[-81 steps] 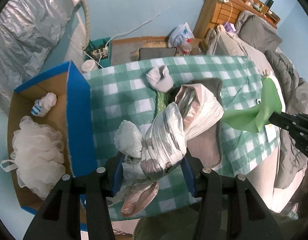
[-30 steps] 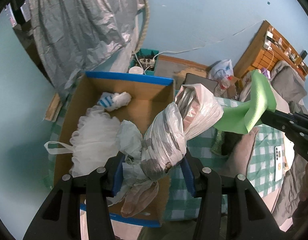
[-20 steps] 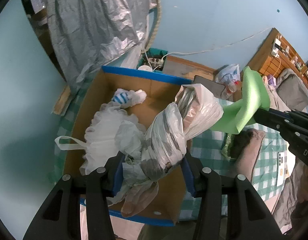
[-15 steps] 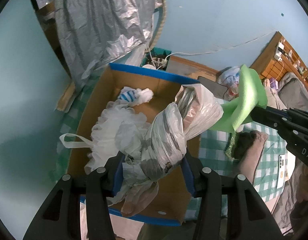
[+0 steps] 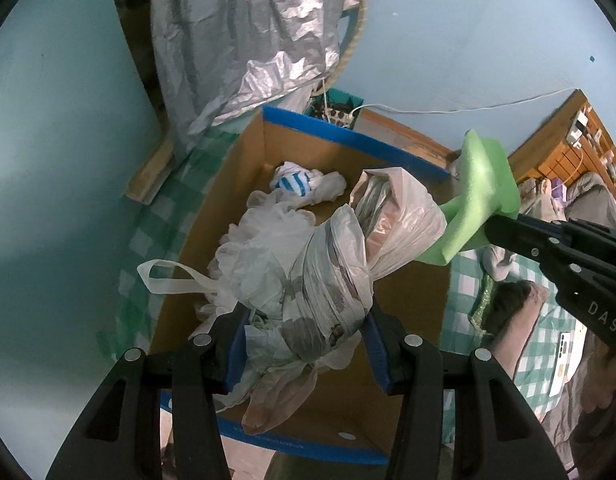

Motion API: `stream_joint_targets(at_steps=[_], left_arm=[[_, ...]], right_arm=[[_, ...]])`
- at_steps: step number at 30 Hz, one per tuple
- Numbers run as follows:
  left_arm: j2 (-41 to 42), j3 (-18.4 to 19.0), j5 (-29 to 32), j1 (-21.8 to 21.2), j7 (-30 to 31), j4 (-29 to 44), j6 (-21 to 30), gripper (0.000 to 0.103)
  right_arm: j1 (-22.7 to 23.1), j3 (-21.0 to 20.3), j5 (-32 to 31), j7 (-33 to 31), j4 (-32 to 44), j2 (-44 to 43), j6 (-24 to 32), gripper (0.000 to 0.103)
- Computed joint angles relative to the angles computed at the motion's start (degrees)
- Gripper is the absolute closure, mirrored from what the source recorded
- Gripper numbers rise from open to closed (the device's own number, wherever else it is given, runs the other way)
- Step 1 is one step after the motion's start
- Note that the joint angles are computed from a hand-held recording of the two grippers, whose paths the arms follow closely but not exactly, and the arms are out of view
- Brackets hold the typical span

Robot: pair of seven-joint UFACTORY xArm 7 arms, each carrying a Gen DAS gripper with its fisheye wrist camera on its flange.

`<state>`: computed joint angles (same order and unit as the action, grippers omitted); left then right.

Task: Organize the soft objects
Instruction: 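Open the left gripper over the box to drop the bag bundle while the right drops the green cloth, then move both grippers back over the sheet toward the grey fleece item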

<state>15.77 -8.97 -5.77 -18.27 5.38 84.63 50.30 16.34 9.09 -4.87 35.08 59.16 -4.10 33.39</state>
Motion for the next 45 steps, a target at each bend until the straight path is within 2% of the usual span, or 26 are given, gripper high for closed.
stream_joint_targets(at_steps=[6,10,12,14,16,32,45], left_arm=[[1.75,0.13,0.32,-0.11,-0.07,1.21,1.87,0.051],[2.3,0.01,-0.08,-0.08,-0.21,1.78,3.4,0.035],[1.81,-0.15,-0.65,0.08,0.29,1.21,3.15,0.029],[1.47,-0.29,-1.12,0.22,1.07,0.84,3.06,0.025],[1.1,-0.39,-1.55,0.3,1.67,0.54,3.14,0.025],[-1.42,-0.48,-2.42,0.06,1.87,-1.91,2.71,0.025],[-3.54,-1.68,-2.06,-1.9,4.5,-3.9,2.14,0.025]], right_arm=[[0.5,-0.28,2.04,-2.57,3.38,4.55,0.99,0.095],[0.98,-0.54,0.21,-1.85,6.03,6.81,3.12,0.089],[1.36,-0.72,-2.06,-0.35,7.1,7.38,4.48,0.079],[1.52,-0.84,-2.81,0.32,7.21,7.31,4.37,0.063],[1.69,-0.88,-3.78,0.97,7.29,7.18,4.35,0.057],[1.04,-0.33,-5.04,5.47,2.31,2.19,3.85,0.046],[-0.89,0.96,-5.03,11.71,-7.27,-7.05,4.77,0.042]])
